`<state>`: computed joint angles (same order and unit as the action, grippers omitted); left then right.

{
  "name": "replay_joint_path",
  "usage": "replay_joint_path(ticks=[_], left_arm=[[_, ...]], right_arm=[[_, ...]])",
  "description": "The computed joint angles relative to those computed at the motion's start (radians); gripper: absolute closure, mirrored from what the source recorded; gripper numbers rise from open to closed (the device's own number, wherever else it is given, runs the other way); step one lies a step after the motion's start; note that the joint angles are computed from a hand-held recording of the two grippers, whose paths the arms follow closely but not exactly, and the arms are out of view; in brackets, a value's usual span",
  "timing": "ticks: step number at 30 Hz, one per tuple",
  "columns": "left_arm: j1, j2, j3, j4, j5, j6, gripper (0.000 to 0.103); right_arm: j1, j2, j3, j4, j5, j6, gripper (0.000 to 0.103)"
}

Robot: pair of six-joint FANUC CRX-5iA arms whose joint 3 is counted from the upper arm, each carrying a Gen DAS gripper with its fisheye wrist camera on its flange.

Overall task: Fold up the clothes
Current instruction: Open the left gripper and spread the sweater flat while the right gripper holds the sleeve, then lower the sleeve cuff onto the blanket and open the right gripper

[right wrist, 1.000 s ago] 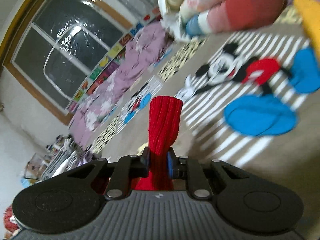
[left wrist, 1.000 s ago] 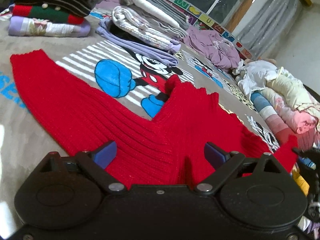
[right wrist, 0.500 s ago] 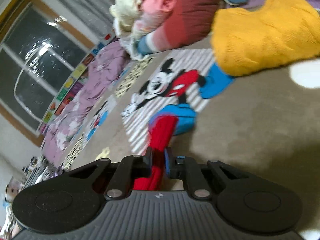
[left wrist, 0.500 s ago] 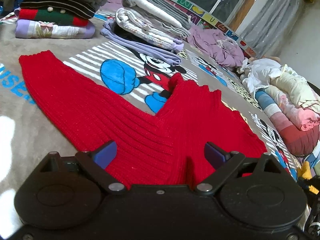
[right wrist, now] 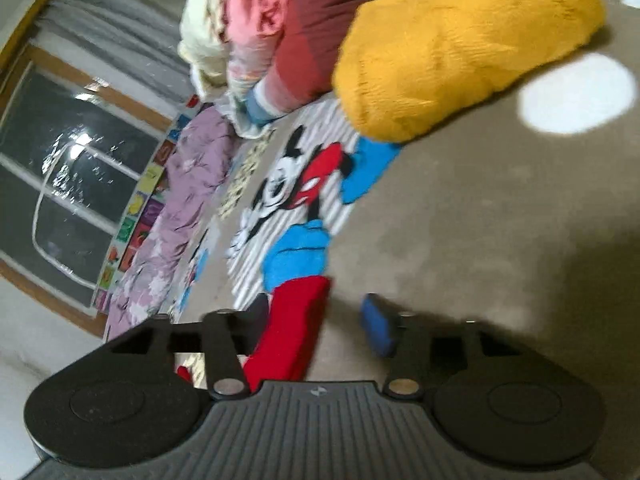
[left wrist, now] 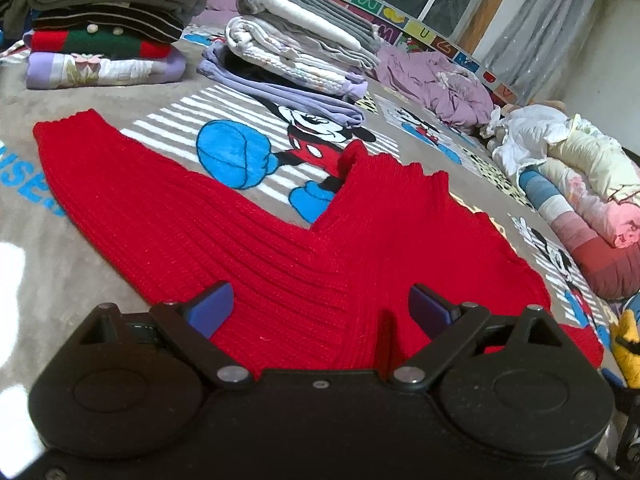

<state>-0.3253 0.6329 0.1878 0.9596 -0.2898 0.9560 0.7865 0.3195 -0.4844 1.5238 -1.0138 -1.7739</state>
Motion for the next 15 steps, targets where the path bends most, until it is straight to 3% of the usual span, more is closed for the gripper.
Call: replay_joint_path(ticks=[4, 6, 7, 15], left_arm=[[0.0, 0.002, 0.007, -0.03, 0.002, 0.012, 0.008], [0.0, 0.003, 0.009, -0.041, 0.002, 0.014, 0.008], [0.001, 0.004, 0.011, -0.046, 0.002, 0.015, 0.008], [0.003, 0.005, 0.011, -0.026, -0.008, 0.008, 0.008]], right_arm=[[-0.031, 0.022, 0.056, -0.03, 0.049, 0.144, 0.043], [-0.051, 0.028, 0.058, -0.003, 0.077, 0.143, 0.064], [-0.065, 0.027, 0.054, 0.025, 0.102, 0.124, 0.09], [0.035, 0.055, 0.119, -0.152, -0.082, 0.229, 0.094]])
